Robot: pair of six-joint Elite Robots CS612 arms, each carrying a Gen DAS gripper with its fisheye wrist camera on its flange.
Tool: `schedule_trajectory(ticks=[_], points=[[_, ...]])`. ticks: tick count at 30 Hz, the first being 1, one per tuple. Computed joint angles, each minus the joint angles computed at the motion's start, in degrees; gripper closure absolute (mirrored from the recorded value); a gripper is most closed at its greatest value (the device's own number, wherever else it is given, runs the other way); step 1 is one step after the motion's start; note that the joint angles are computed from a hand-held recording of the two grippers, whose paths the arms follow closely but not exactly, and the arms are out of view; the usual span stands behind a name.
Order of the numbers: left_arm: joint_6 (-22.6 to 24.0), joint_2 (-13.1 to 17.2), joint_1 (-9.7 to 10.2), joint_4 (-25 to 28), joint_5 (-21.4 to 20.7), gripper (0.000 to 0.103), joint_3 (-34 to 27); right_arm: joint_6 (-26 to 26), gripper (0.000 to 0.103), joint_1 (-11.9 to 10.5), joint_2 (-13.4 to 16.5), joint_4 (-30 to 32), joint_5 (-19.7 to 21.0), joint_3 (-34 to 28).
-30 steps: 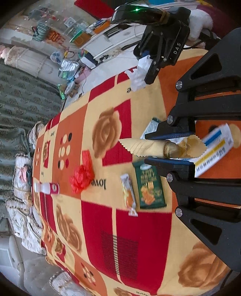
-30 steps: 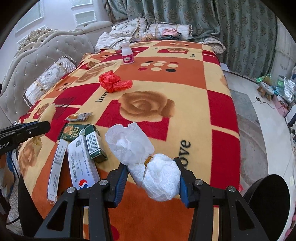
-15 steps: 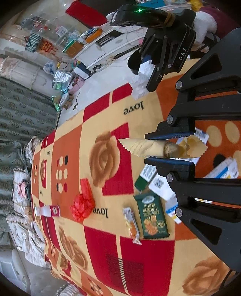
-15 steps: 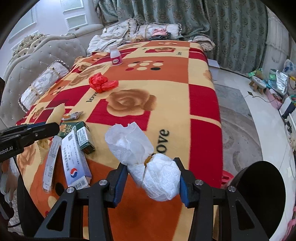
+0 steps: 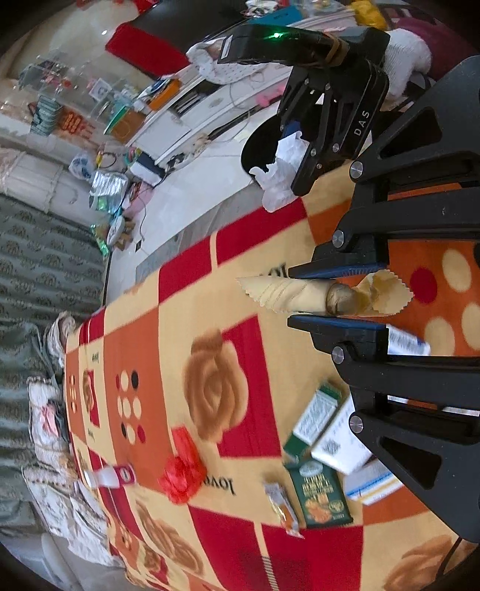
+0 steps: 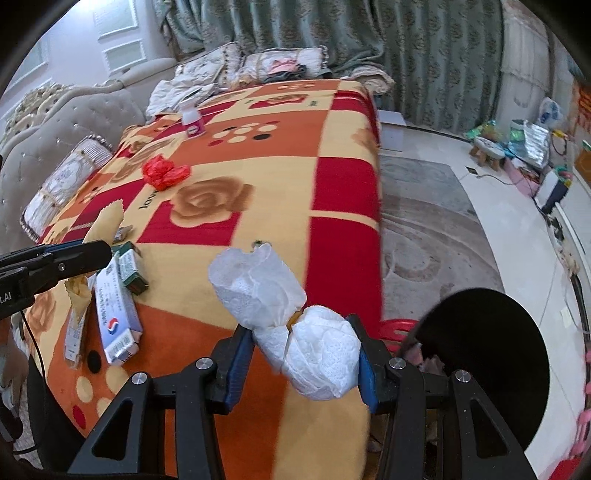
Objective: Collect trash
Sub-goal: 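Carry the beige cloth and white tissue over the black bin with both tools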
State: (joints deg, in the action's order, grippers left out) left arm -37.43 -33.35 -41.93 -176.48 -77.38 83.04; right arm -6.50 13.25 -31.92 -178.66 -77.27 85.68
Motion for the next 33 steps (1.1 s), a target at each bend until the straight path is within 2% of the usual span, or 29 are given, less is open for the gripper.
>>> schedule_trajectory(ticks=[14,33], points=[[4.2,4.2,-1.21,3.8,-4.9,0.087,-9.1,3.9,0.056,-3.3,-1.4,-2.3,-3.2,3.8],[6.0,9.7,-1.92,8.8,-12.2,0.087,-20.1,7.7,0.055,-6.5,-1.7,-3.1,-5.0,6.1]])
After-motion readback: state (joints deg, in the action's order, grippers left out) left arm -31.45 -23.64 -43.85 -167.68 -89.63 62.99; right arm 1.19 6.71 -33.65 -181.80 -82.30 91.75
